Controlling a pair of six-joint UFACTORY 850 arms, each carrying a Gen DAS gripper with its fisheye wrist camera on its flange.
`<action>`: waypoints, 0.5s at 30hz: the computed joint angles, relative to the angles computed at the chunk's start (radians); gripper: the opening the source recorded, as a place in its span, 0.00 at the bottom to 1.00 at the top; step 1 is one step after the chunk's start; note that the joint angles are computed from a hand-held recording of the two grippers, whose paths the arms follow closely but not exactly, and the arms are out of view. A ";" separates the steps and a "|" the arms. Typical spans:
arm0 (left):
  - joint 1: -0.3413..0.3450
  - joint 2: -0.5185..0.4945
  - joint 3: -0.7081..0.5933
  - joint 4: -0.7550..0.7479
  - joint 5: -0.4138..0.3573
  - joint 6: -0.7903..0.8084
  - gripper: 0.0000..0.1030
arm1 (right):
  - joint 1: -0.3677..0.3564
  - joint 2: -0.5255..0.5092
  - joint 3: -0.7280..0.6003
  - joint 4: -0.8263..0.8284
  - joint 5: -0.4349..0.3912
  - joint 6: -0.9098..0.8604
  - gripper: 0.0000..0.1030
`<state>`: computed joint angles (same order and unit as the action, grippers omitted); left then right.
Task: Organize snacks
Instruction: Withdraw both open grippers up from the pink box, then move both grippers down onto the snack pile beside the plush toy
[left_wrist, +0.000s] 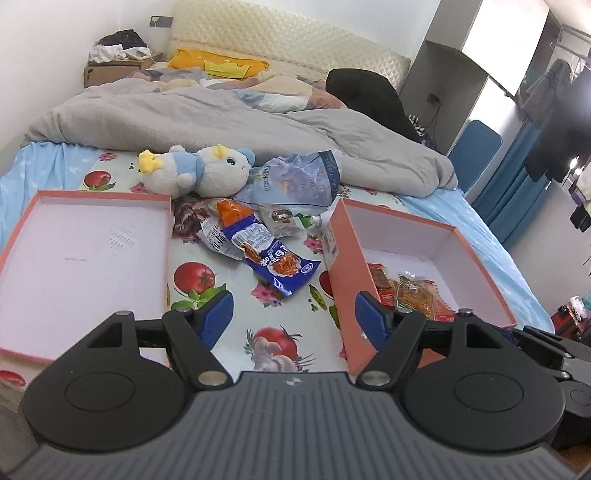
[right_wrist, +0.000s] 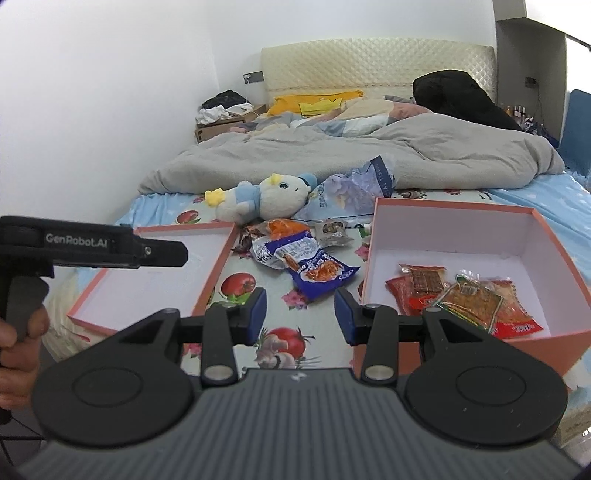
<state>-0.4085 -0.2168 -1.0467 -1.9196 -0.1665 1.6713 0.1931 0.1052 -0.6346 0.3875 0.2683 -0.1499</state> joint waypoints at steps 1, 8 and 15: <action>-0.001 0.007 0.008 -0.027 0.005 0.024 0.75 | 0.005 0.005 0.004 0.029 -0.003 -0.030 0.42; -0.008 0.009 0.046 -0.098 0.030 0.065 0.75 | 0.013 0.001 0.020 -0.016 -0.027 0.026 0.42; -0.008 -0.062 0.009 0.101 0.056 -0.169 0.74 | -0.009 -0.059 -0.007 -0.208 -0.067 0.161 0.42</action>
